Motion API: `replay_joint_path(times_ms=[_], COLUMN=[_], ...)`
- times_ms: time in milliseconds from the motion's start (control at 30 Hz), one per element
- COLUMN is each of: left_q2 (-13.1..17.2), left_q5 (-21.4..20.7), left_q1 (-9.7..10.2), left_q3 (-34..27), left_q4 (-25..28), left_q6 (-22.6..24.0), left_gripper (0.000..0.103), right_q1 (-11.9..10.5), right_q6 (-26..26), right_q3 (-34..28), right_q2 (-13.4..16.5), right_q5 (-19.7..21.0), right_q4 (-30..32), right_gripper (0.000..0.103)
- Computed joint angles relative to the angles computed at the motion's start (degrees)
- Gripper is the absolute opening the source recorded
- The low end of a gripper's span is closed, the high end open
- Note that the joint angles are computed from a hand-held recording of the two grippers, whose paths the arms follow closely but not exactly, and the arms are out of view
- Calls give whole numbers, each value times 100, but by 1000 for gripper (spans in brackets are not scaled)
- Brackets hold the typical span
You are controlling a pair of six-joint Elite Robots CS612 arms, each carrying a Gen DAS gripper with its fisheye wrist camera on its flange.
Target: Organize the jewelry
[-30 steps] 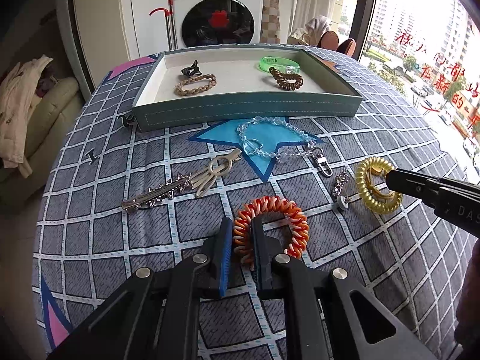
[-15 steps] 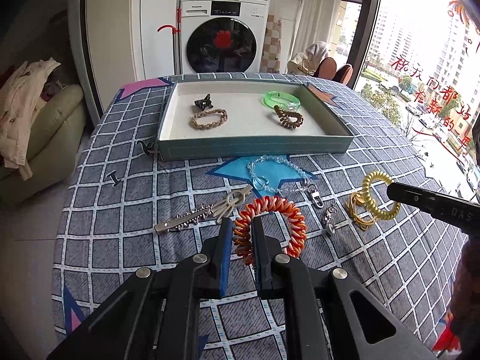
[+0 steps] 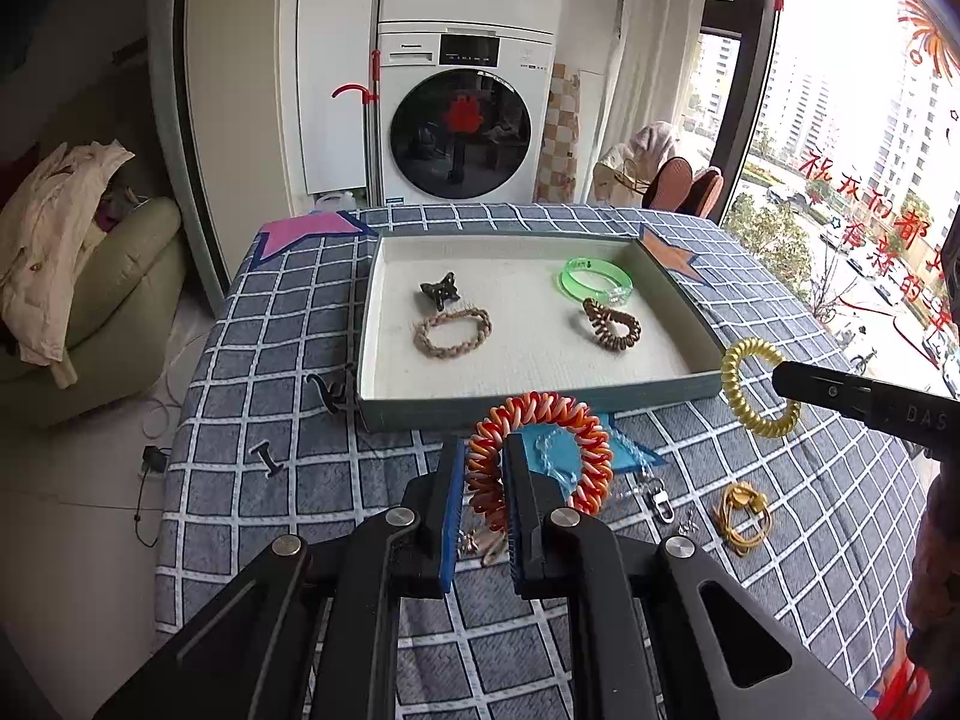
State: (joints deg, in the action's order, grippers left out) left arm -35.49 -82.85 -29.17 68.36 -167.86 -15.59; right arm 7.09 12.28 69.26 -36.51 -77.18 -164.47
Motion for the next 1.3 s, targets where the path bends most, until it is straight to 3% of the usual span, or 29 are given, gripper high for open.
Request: replay_joint_path(times_ms=[333,533,800,1067,1300], left_q2=[523,977,1490,1807,1932], left_q5=[127,49,28,222,390], left_q1=[123,186,206,152,135], left_q3=[-1203,-2115,-2977,-3414,-3565], left_q4=[652,1354,2077,2488,2614], left_q6=[336,374,364,418,390], left_gripper=[33,33,33,33,33], right_q1=[44,25,12,-12,-20], right_q6=[-31,118,202,195,147], right_q3=[-1291,-2120,-2695,-3042,-3111], right_q2=[620,1086,1485,1705,1759], right_q5=[150,374,449,83,-559], right_q4=[882,1556,2154,2449,2346], right_gripper=[10,10,10,10,10])
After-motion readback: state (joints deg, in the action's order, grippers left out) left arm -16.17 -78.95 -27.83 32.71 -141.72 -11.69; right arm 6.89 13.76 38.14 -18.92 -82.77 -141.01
